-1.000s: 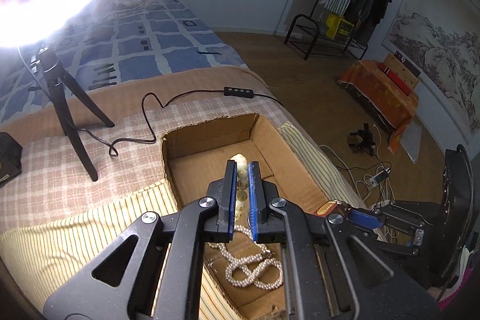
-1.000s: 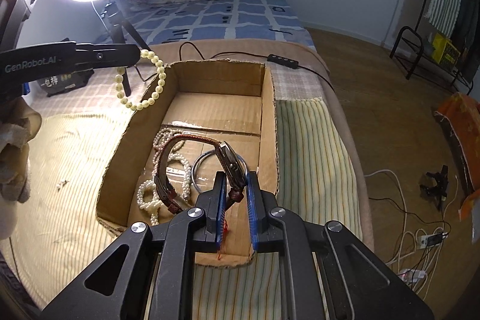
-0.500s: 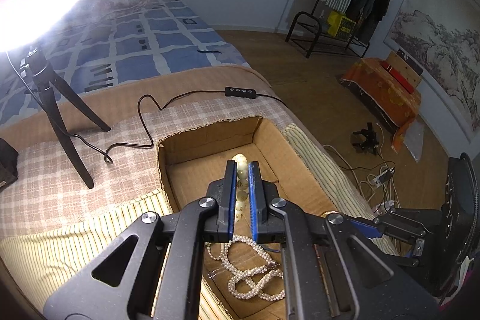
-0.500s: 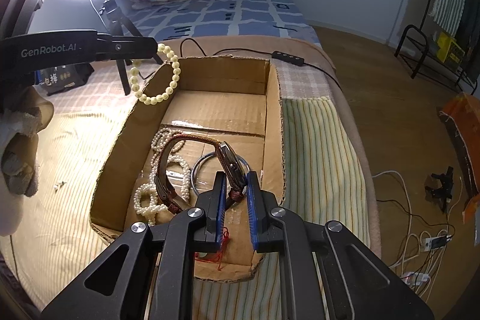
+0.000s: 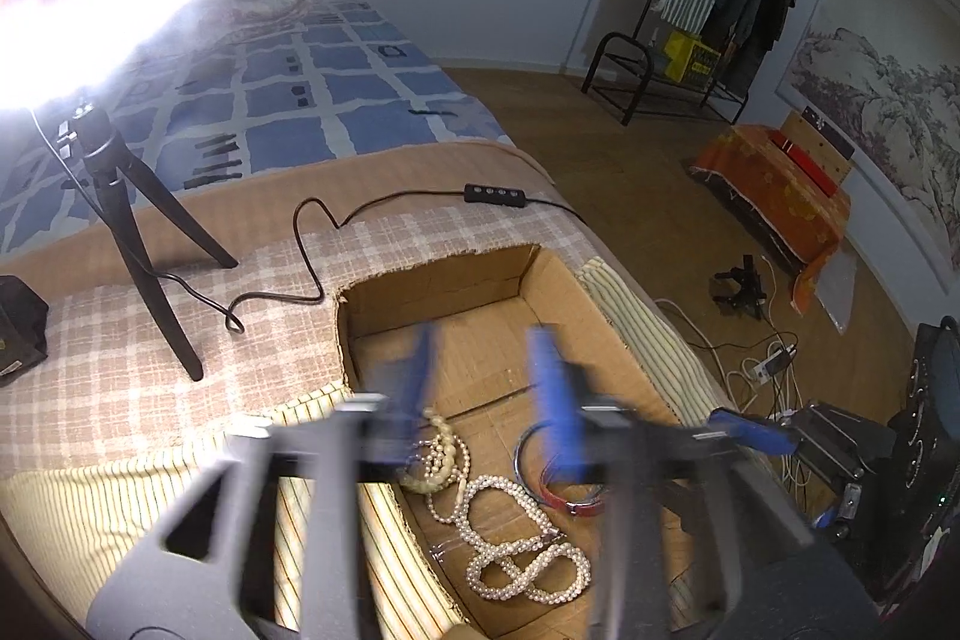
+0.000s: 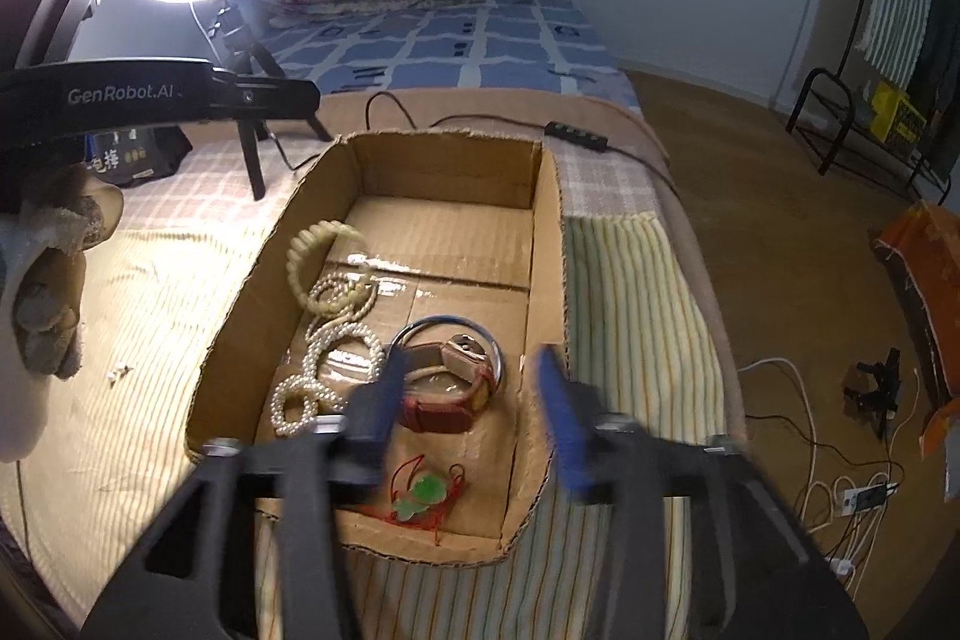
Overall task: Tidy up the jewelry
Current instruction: 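Open both tools to drop the watch and bracelet into the box, then move both tools back toward the pearl earrings on the sheet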
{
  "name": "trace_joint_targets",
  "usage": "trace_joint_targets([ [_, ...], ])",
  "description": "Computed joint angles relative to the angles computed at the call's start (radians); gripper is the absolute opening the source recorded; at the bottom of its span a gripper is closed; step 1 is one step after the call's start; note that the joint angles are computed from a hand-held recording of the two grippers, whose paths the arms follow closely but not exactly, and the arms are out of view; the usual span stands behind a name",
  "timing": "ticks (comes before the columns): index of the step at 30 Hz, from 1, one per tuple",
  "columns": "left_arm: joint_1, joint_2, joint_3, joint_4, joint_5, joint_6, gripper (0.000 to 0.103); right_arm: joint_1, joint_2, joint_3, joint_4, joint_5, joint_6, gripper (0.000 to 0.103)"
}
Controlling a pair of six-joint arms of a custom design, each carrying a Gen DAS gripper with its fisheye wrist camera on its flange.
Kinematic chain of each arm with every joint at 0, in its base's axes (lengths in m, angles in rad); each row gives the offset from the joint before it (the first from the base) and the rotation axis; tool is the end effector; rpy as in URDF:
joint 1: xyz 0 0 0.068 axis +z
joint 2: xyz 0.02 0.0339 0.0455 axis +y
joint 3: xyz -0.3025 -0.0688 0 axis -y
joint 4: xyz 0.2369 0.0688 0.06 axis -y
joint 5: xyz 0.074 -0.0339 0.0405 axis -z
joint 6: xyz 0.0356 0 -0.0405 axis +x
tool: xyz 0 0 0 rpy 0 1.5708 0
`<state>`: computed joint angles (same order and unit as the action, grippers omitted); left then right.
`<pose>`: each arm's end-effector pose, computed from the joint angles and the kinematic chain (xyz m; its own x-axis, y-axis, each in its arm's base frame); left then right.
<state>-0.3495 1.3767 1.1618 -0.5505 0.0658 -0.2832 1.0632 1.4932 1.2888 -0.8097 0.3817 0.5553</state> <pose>0.2669 -0.0997 0.3425 -0.7329 -0.0296 -0.6796 0.1890 0.9509 -0.2452 0.1561 0.2533 0.3349 -0.7278 -0.3020 -0.6157 -0.3903 0.9206 0.0098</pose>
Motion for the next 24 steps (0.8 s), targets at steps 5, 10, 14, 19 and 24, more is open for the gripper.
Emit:
trace_joint_targets([
  [5,-0.012,-0.019,-0.012,0.009,-0.036,0.004,0.068,0.017,0.019,0.023,-0.029,0.051,0.011,0.066],
  [10,-0.022,-0.021,-0.004,-0.009,-0.045,0.003,0.068,0.019,0.022,0.027,-0.033,0.052,0.017,0.067],
  [14,-0.028,-0.036,-0.002,-0.025,-0.049,-0.002,0.068,0.027,0.019,0.033,-0.041,0.062,0.023,0.067],
  [19,-0.029,-0.065,0.009,-0.055,-0.056,-0.006,0.068,0.047,0.013,0.048,-0.064,0.076,0.040,0.067],
  [24,-0.025,-0.116,0.025,-0.101,-0.065,-0.011,0.068,0.072,0.012,0.069,-0.094,0.091,0.062,0.067],
])
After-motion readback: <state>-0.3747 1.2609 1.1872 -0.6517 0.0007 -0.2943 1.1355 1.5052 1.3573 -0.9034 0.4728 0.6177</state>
